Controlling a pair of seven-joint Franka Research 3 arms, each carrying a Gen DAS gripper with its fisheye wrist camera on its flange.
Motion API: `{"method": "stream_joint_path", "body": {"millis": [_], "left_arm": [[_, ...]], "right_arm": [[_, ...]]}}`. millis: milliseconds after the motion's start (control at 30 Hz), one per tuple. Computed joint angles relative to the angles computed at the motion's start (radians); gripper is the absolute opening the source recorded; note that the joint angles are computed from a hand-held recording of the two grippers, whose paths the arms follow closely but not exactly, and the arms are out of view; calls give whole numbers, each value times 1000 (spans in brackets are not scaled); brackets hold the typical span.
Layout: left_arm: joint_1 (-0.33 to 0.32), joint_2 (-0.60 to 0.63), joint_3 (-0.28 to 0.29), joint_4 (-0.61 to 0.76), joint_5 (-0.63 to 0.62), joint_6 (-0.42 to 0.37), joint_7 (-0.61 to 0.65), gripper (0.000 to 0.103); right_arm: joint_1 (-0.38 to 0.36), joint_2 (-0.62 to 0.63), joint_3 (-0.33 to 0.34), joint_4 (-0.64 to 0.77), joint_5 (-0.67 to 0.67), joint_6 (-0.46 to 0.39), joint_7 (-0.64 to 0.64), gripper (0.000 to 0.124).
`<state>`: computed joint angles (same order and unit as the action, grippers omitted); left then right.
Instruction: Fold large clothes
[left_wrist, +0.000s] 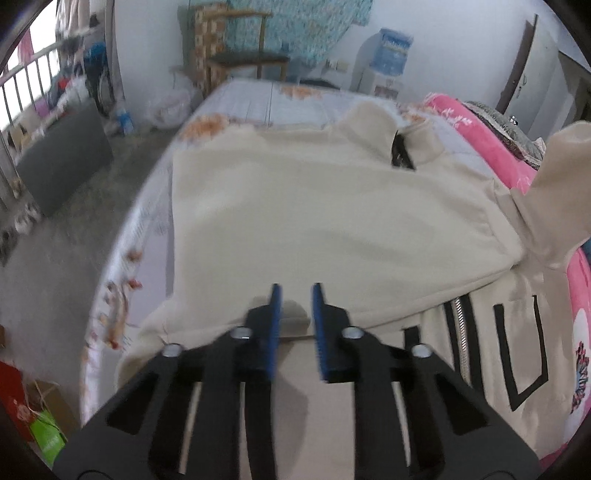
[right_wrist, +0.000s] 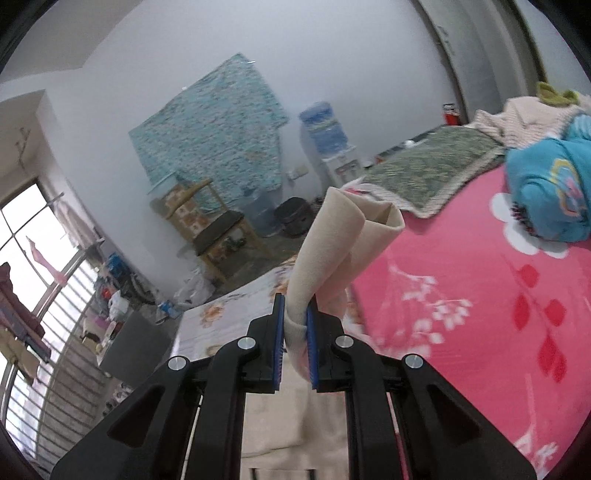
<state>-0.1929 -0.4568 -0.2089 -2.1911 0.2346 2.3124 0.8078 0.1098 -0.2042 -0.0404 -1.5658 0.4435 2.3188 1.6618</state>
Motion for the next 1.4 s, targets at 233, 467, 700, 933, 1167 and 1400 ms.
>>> {"method": "stream_joint_path", "body": {"millis": [233, 467, 700, 933, 1167, 1400], "left_arm": [[-21, -56, 53, -89, -85, 56, 47, 0], [-39, -130, 84, -129, -160, 60, 113, 0], [-51, -216, 112, -154, -228, 39, 165, 0], [-44, -156, 122, -103, -264, 82, 180, 23], [4, 75, 126, 61, -309, 61, 155, 39], [33, 168, 127, 105, -415, 108, 146, 38]], "right_arm": [[95, 81, 90, 59, -12, 44, 19, 11], [236, 191, 174, 98, -31, 30, -114, 14], [317, 278, 198, 138, -61, -200, -193, 50], [209, 158, 106, -3, -47, -170, -163, 57], [71, 137, 30, -74, -106, -189, -70, 57], [4, 158, 9, -135, -41, -189, -95, 57]]}}
